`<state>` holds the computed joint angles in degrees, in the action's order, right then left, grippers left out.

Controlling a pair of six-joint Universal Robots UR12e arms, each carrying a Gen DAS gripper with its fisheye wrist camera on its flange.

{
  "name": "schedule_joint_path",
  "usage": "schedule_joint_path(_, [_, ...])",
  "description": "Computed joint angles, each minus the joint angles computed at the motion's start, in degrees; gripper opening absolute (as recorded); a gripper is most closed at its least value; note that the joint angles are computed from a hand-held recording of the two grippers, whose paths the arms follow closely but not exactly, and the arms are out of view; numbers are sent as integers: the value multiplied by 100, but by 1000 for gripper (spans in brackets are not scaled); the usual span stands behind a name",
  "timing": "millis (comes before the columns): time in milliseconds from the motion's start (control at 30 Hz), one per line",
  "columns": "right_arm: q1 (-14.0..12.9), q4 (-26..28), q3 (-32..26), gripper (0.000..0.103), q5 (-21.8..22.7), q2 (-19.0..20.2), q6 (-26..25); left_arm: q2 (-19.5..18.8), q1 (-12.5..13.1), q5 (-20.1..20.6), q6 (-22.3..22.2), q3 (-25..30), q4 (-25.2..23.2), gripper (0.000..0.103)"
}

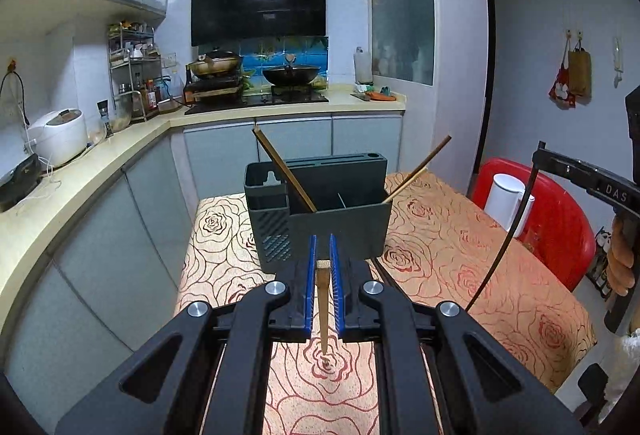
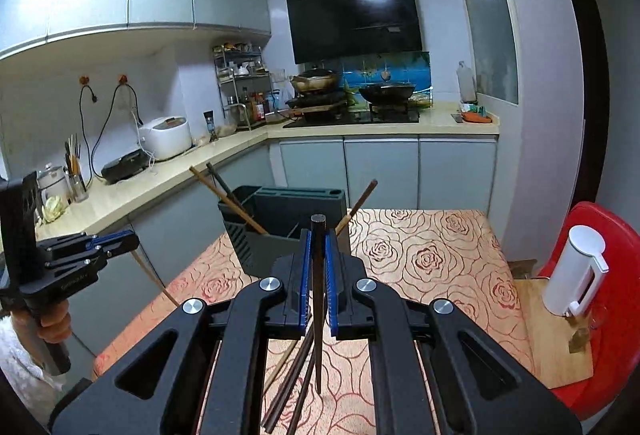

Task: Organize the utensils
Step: 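Lift both chopsticks and carry them over the black holder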

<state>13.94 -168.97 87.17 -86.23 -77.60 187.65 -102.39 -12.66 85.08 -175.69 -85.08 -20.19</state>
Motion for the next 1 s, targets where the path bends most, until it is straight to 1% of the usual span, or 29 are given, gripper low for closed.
schedule_joint_path(233, [-27,60,-199,8,57,45,34,-47,-16,-16,121,192,-155,7])
schedule_joint_path(433, [-27,96,-465,8,75,138,-7,-148,-35,-12,188,483,-267,7])
schedule_joint_path(733, [-9,205,-907,8,100,346,-69,-364,-71,-60,172,1013,-435,7])
schedule_joint_path(1000, [-13,239,-1309,8,162,559,40,-649,-119,-65,11,1629,-579,7])
